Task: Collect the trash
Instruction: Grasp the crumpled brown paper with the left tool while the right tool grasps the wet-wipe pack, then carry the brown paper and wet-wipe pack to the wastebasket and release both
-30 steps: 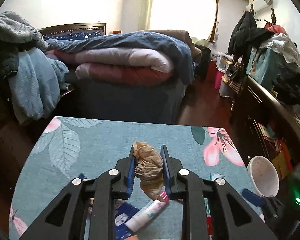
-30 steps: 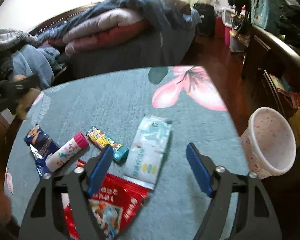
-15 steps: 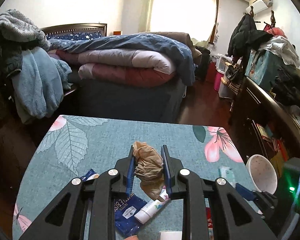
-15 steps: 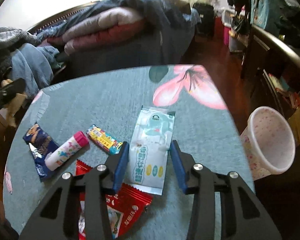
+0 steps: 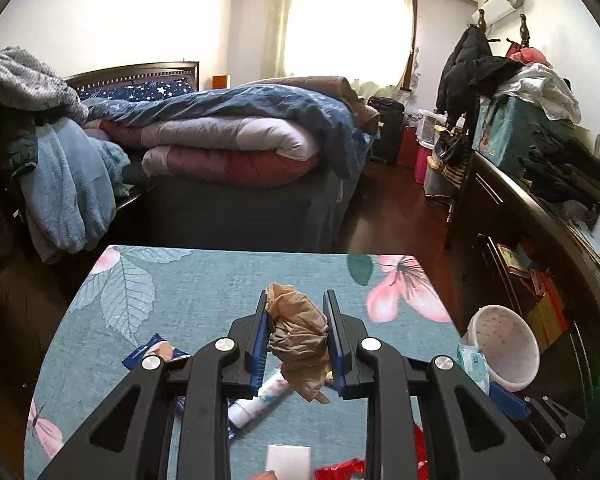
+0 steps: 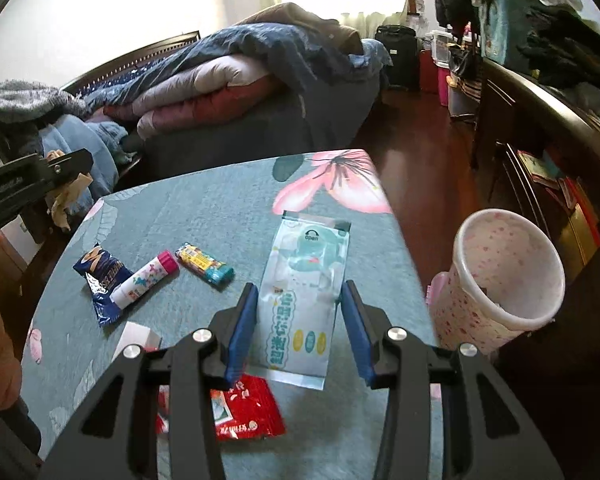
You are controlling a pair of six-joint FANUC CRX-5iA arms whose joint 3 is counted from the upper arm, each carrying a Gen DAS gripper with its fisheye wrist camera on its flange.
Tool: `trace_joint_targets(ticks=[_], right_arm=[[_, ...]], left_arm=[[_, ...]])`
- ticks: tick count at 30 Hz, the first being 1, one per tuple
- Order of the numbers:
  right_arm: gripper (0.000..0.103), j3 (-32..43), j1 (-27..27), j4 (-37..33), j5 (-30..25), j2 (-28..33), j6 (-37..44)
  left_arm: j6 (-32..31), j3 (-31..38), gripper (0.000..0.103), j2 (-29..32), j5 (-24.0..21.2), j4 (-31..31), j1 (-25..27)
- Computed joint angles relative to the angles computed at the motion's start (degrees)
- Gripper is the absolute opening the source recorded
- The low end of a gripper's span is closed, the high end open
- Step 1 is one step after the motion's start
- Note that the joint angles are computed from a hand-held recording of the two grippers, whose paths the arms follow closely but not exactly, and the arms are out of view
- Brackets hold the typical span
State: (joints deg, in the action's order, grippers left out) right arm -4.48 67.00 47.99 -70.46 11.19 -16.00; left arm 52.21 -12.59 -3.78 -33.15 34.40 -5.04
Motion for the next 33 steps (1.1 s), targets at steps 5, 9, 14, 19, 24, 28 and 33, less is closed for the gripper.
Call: trace_joint_targets(ticks=[5,9,14,19,24,28,33], right_arm=[[0.043,-5.16,2.08,1.78,-0.56,-4.05,-5.07],[0.043,-7.83,3.54,3.06,-1.42,-6.3,-7.53],[0.043,-10.88,4.72,4.89,-1.25,-8.81,-10.11],[0.043,-13.91,5.66,6.52,-2.1,-11.23,-12.8],[0.043,-17.35,6.61,7.59,-3.99,-14.12,-16.15],[0.043,-20.21,7.25,7.85,-6.5,-16.8,-18.61],[0.043,-24.37,8.0,6.53,-11.36,-20.78,-22.43]], left_arm=[[-0.08,-0.74,0.026,-1.3,0.61,-0.22,-1.56],[0.04,-0.85,0.026,-1.76,0.75,-0.38,-2.96],[-0.51,-0.97,0.026,-2.09,1.54,-0.39,-5.23],[-0.46,-0.31,0.026,-1.76,2.08,-1.22,-7.87],[-1.06,0.42,0.027,-1.07,3.08,-1.56,-11.18],[-1.55,1.47,0.027,0.07,3.44,-1.68,-14.13],[-3.88,3.35,0.027,2.94,2.67,1.21,-18.31]])
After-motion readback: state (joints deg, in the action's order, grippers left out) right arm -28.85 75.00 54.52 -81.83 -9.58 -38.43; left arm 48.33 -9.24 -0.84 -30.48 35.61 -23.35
